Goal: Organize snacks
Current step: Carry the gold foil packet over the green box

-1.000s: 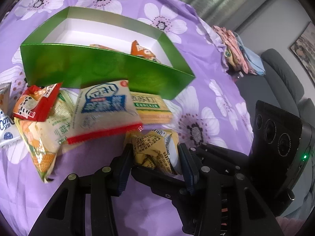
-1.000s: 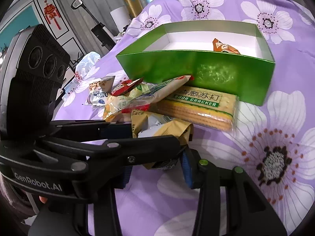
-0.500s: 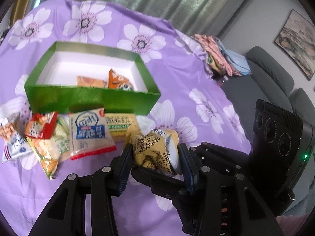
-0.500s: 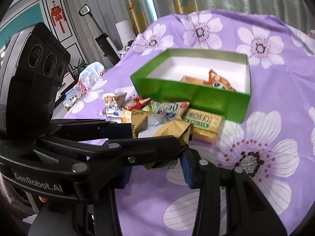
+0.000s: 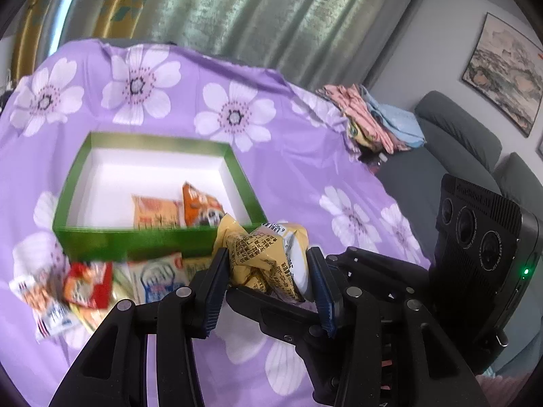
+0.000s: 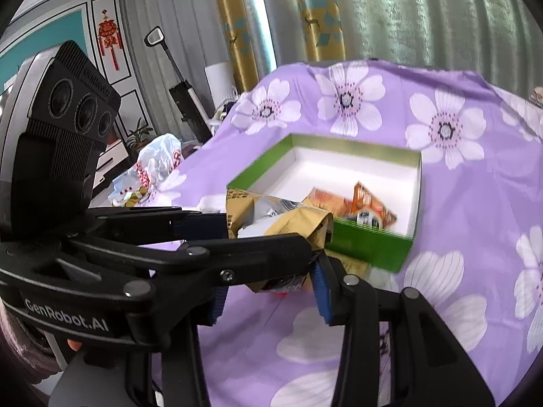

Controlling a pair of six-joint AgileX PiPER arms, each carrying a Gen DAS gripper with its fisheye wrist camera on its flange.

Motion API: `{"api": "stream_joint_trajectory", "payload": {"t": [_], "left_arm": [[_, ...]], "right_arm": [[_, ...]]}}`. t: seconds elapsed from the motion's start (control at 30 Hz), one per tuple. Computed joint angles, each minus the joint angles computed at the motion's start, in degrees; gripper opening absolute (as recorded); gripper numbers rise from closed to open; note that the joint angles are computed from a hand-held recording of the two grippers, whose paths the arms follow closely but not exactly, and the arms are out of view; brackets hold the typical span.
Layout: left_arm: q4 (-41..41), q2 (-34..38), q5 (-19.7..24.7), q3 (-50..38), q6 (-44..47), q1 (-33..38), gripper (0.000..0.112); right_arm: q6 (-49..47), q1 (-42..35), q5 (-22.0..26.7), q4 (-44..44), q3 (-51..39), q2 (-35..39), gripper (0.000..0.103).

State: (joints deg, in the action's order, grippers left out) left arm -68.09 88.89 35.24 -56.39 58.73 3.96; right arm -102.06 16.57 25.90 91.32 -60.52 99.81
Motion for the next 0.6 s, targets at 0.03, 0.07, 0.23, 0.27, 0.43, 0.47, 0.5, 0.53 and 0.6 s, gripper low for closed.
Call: {"api": "stream_joint_trajectory", "payload": {"t": [0.03, 0.07, 0.23, 0.27, 0.43, 0.47, 0.5, 0.53, 0.6], "left_arm": [[0.4, 0.5, -0.1, -1.0, -0.4, 0.1, 0.047], [0.7, 1.0, -0.2, -2.0, -0.7, 0.2, 0.047], [2.5, 4.8, 0.4, -8.1, -2.6, 1.2, 0.047], [3.0, 5.5, 0.4, -9.1, -3.0, 1.3, 0.047], [4.9, 9.6, 0.9, -14.8, -5.1, 2.0, 0.047], [5.8, 10.5, 0.8, -16.1, -5.9, 2.1, 0.047], [6.3, 11.3, 0.9, -17.1, -6.4, 2.2, 0.047], [6.6, 12.3, 1.2, -18.3, -6.9, 2.4, 0.047], [7.4, 14.3, 1.6, -20.7, -7.8, 2.8, 0.047]], "right_arm": [[0.9, 0.0, 0.1, -0.7, -1.0, 0.4, 0.043], [1.4, 0.1, 0.1, -1.2, -2.0, 0.7, 0.043], [6.7, 0.4, 0.4, -5.6, -9.0, 4.0, 0.043], [8.0, 0.4, 0.5, -6.8, -10.3, 4.7, 0.043], [16.0, 0.4, 1.5, -13.9, -19.2, 9.5, 0.043], [17.3, 0.5, 1.7, -15.0, -20.6, 10.2, 0.043], [19.0, 0.5, 2.1, -16.5, -22.7, 11.5, 0.043], [20.7, 0.4, 2.6, -17.7, -24.4, 12.4, 0.043], [23.0, 0.7, 2.7, -19.7, -27.0, 14.1, 0.043]]}}
